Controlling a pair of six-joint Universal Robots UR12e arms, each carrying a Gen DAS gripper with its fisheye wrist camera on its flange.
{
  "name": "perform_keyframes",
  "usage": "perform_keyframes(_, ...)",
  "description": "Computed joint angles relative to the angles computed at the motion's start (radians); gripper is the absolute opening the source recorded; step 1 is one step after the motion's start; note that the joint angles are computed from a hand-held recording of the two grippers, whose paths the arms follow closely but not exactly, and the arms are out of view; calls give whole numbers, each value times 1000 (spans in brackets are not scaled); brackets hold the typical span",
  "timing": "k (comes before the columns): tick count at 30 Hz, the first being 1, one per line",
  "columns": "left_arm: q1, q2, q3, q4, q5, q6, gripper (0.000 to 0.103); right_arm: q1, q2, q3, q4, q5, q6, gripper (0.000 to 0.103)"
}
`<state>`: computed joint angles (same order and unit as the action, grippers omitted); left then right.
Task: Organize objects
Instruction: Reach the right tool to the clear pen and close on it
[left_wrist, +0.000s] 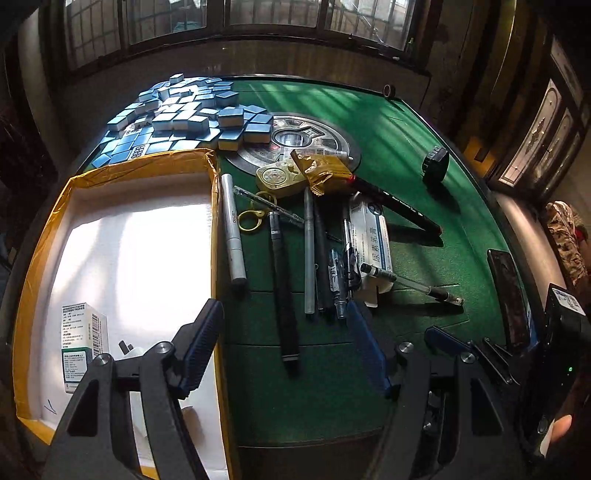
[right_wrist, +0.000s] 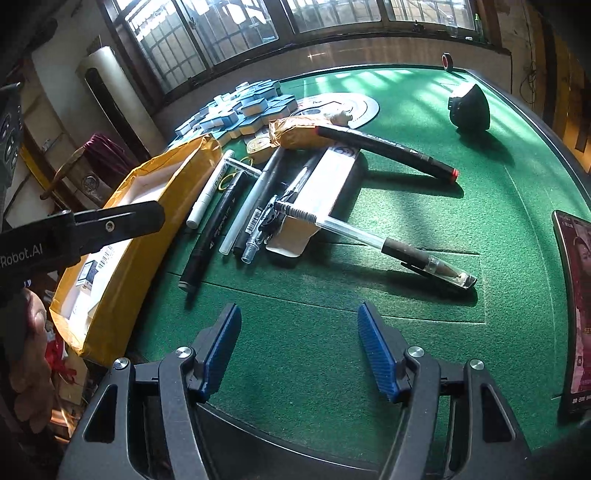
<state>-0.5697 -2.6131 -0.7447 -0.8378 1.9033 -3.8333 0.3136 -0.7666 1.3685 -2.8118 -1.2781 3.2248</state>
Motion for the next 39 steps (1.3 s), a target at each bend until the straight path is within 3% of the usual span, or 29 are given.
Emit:
perform_keyframes(3, 7, -28, 55, -47, -33, -14, 69, 1, -3, 0, 15, -2, -52, 61)
perform_keyframes(6, 12, -43, 86, -73, -52, -19, 69, -13, -3, -5, 22, 35, -18, 61)
perform_keyframes(12, 15, -7, 16, -33, -53, -88, 69, -36, 11, -38, -45, 64, -21, 61)
perform_keyframes(14, 15, -5, 13, -37, -54, -79, 69, -32, 24, -67, -24, 22, -21, 61)
perform_keyframes(20, 12, -2, 17, -37, -46, -56, 69, -33, 56, -128, 85, 29, -40, 61)
perform_keyframes(25, 11, 13, -7, -18, -24, -64, 69, -19, 53, -134, 139, -6, -140, 60)
perform_keyframes(31, 10, 9, -2, -31, -24, -67, 69, -2, 38, -104, 115, -95, -169, 36)
perform_keyframes(36, 8, -7, 26, -49, -37, -66, 69, 5, 23, -78, 106, -111, -168, 11)
perform_keyframes(39, 8, -25, 57, -69, -41, -61, 69, 4, 16, -62, 98, -78, -164, 9)
